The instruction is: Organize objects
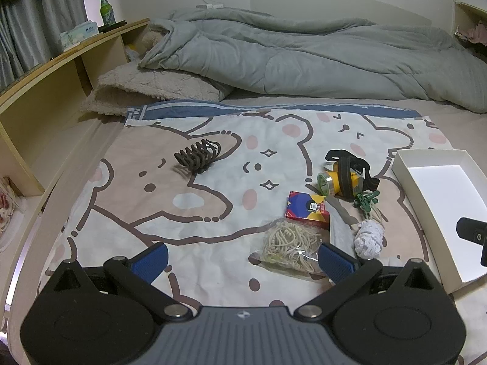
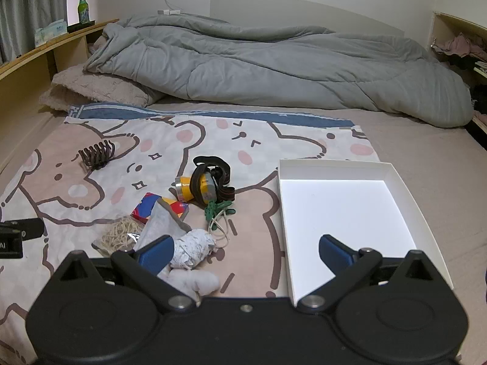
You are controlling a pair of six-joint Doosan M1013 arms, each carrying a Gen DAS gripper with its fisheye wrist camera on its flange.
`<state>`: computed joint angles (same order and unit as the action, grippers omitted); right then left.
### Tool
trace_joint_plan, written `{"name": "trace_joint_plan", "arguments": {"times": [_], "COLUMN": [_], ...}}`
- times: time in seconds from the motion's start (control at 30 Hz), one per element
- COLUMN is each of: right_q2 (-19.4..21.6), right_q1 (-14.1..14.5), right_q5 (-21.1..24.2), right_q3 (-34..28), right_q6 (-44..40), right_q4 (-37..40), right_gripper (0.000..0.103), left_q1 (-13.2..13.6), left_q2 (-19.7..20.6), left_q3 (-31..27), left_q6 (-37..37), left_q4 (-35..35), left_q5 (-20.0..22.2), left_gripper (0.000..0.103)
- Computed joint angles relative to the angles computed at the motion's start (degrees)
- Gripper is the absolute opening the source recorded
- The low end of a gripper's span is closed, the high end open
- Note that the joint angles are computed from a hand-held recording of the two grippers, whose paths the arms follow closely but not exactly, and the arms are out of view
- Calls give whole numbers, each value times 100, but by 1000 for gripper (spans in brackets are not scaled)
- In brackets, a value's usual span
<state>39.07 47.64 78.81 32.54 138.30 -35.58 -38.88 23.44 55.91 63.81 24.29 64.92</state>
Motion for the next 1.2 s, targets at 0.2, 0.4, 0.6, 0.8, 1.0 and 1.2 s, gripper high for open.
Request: {"name": "trace_joint_plan", "arguments": {"times": [0.2, 0.4, 0.6, 0.8, 1.0, 1.2], "right_q2": [-32, -3, 5, -13, -12, 1], "right_q1": [8, 4, 6, -8, -8, -6], "right_q5": [-43, -22, 0, -29, -22, -10], "right_q3": [104, 56, 26, 68, 69, 43], "right_q6": [40, 23, 4, 9, -13, -32], "right_q4": [-10, -1, 6, 24, 47, 56], "right_gripper": [103, 103, 103, 103, 103, 103], "left_q1": [-31, -37, -41, -49, -49, -46], "left_q2": [17, 31, 38, 57, 64, 65], "left_q3": [-6, -49, -67, -96, -114, -117], "left_q6": [-43, -17, -28, -11, -8, -14], "left_q4": [15, -4, 1, -4, -17, -18], "left_q5": [40, 80, 102, 120, 142, 148], "left_gripper": [103, 103, 103, 103, 103, 103]}}
